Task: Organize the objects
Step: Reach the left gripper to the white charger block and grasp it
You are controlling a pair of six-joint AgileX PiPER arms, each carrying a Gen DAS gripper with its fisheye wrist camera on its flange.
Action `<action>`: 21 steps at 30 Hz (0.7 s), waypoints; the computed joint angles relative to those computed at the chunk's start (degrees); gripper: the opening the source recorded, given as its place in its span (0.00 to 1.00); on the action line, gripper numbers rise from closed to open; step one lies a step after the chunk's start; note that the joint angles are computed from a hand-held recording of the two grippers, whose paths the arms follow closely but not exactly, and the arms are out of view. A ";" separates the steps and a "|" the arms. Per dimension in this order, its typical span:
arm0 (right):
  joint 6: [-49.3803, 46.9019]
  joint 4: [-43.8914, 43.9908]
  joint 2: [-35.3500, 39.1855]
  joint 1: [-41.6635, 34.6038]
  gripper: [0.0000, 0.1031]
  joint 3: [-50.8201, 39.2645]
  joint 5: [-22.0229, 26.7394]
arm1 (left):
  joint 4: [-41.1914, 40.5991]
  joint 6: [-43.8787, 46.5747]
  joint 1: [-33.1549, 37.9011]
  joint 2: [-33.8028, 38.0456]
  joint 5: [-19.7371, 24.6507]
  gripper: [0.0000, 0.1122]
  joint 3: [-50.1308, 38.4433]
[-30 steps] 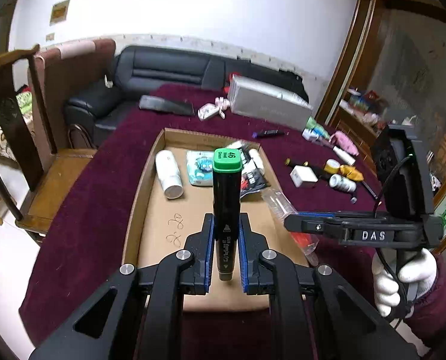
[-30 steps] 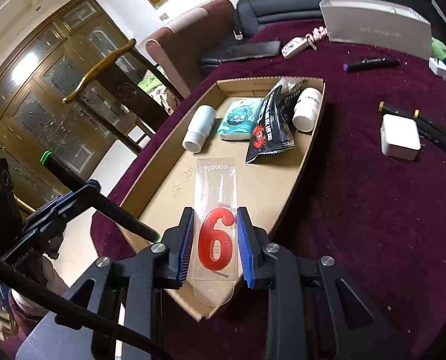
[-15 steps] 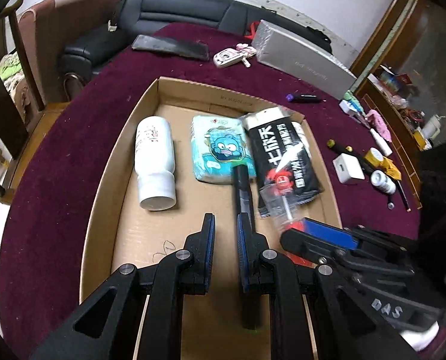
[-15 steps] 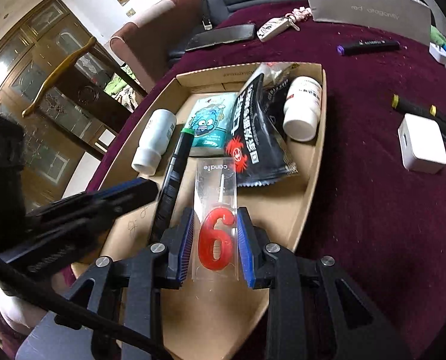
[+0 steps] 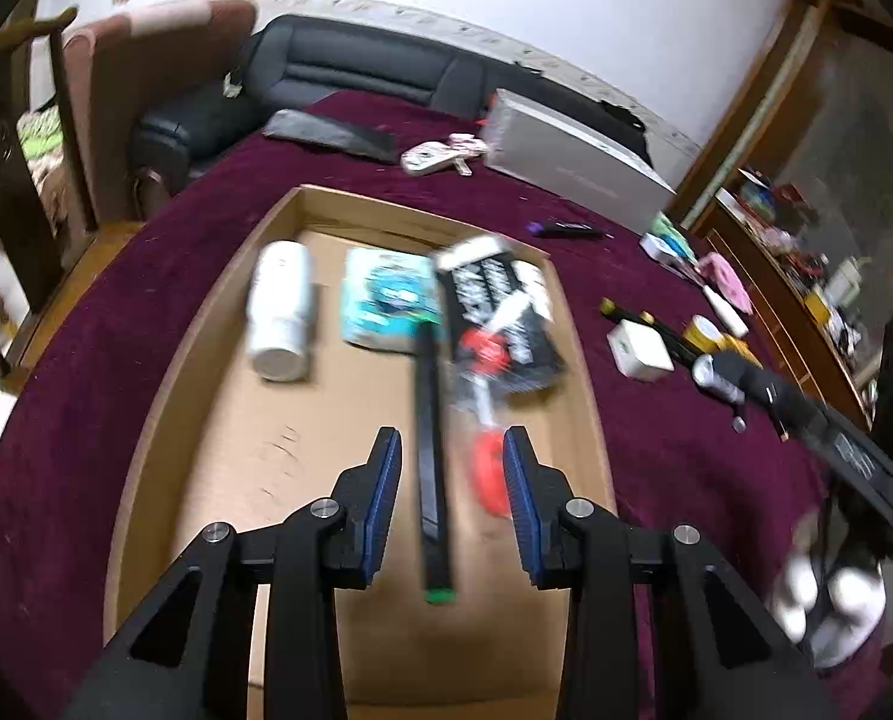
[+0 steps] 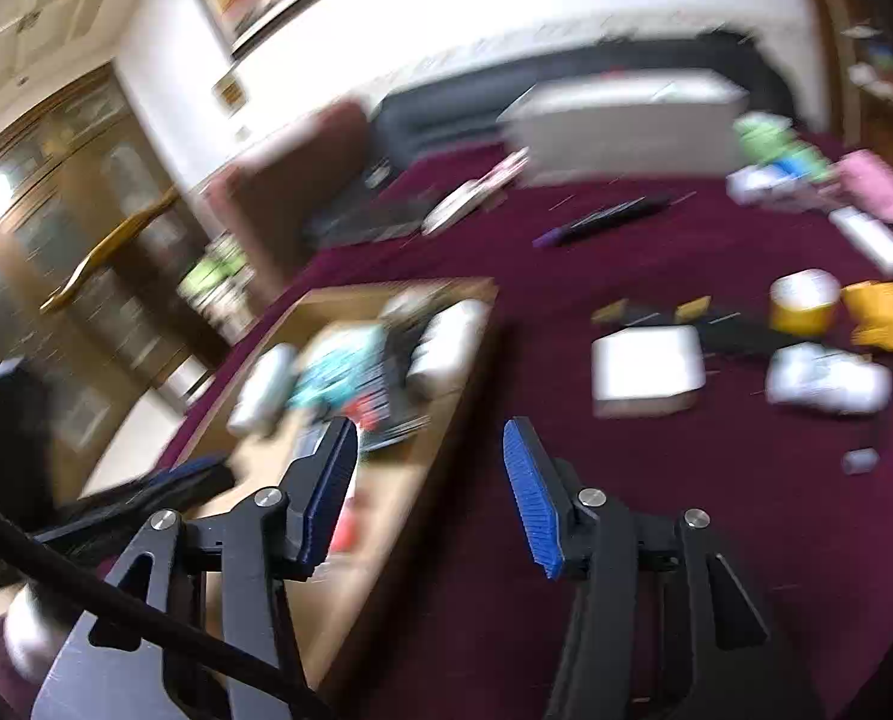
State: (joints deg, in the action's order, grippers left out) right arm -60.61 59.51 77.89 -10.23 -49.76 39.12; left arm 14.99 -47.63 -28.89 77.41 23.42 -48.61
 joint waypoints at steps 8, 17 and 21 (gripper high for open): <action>-10.02 5.40 4.07 -12.61 0.52 2.37 -7.83 | 20.27 -28.52 -15.97 1.94 2.46 0.27 -1.86; -9.16 5.92 13.06 -19.58 0.53 -13.80 -1.75 | 12.50 -17.19 -20.02 10.01 9.98 0.36 -16.15; -8.33 9.28 18.48 -23.90 0.55 -17.17 1.90 | 5.71 -9.99 -18.01 18.02 12.26 0.36 -26.37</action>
